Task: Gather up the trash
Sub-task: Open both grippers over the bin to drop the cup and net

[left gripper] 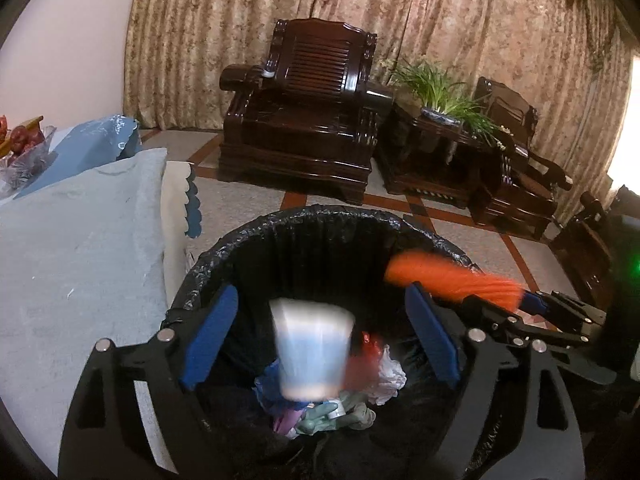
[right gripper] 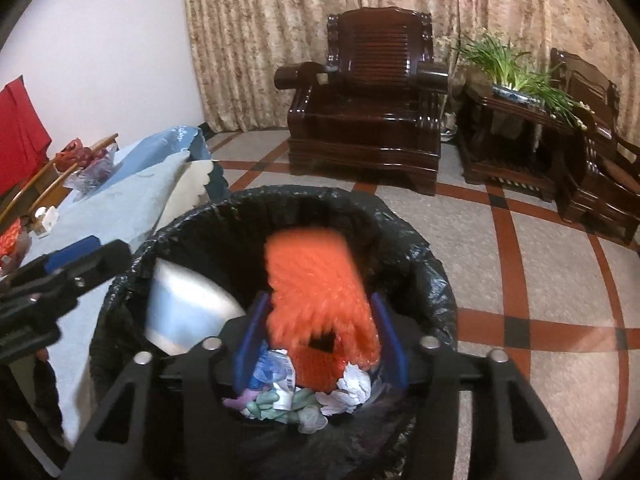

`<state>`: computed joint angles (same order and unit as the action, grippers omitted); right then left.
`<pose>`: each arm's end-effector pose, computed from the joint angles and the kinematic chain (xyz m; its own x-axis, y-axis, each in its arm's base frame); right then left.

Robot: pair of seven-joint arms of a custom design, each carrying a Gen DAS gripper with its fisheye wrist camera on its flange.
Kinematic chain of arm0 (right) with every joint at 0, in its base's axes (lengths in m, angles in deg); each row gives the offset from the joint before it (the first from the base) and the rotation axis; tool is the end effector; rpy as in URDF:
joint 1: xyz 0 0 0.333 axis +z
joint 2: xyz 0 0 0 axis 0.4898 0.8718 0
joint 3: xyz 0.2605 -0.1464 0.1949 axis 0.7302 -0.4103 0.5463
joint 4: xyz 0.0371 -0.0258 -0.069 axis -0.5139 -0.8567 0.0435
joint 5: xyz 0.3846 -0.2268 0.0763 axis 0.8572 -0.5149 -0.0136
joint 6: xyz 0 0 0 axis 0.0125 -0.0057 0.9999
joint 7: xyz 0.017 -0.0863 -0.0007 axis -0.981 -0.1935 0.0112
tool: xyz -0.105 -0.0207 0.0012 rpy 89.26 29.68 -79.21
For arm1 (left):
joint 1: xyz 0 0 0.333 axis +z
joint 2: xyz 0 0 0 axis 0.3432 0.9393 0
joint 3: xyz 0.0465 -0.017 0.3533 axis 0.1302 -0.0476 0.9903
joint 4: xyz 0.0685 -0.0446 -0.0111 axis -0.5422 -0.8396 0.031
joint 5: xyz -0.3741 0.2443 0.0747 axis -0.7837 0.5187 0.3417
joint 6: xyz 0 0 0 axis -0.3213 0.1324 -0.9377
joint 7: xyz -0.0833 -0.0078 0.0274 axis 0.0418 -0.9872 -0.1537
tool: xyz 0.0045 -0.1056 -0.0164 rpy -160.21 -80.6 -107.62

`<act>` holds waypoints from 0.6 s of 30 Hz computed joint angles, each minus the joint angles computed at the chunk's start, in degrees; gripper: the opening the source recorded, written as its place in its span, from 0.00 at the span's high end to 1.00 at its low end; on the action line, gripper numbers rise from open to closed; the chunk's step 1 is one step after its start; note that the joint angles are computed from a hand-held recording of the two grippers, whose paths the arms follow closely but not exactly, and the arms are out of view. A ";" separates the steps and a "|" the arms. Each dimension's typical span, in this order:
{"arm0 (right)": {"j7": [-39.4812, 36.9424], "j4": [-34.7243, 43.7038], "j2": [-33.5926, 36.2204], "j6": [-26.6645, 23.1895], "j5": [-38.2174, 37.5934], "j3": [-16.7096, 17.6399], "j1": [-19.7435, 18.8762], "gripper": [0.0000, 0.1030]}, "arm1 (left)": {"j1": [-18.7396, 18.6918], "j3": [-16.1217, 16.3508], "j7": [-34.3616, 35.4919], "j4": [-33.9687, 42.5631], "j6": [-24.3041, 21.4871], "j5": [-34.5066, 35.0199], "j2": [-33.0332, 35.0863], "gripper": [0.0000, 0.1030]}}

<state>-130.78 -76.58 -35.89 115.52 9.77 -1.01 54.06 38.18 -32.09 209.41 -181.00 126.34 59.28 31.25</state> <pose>0.6374 0.2870 0.3213 -0.2897 -0.9480 -0.1321 -0.6110 0.2894 -0.7369 0.7308 -0.2186 0.3188 -0.5665 -0.8063 0.1700 -0.5868 0.2499 -0.7702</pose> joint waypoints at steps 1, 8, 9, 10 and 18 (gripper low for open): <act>0.60 -0.40 -0.33 -0.45 -0.24 -0.07 0.22 0.36 | -0.18 0.12 -0.22 -0.01 0.13 -0.06 -0.08 0.16; 4.77 -2.45 -3.06 -2.08 -4.42 0.85 0.40 0.08 | 4.11 -2.51 -1.00 -3.09 2.45 0.09 -2.48 0.12; 4.90 -2.65 -3.48 -2.22 -4.71 1.20 0.29 0.08 | 5.13 -3.04 -1.46 -3.98 2.97 0.16 -3.21 0.10; 4.83 -2.72 -3.71 -2.04 -4.88 1.44 -0.01 0.07 | 5.83 -3.23 -2.16 -4.56 3.13 0.34 -3.98 0.09; 6.78 -4.24 -8.46 -1.45 -9.02 4.39 -0.02 0.06 | 16.08 -9.74 -8.32 -12.60 6.29 1.63 -10.48 0.07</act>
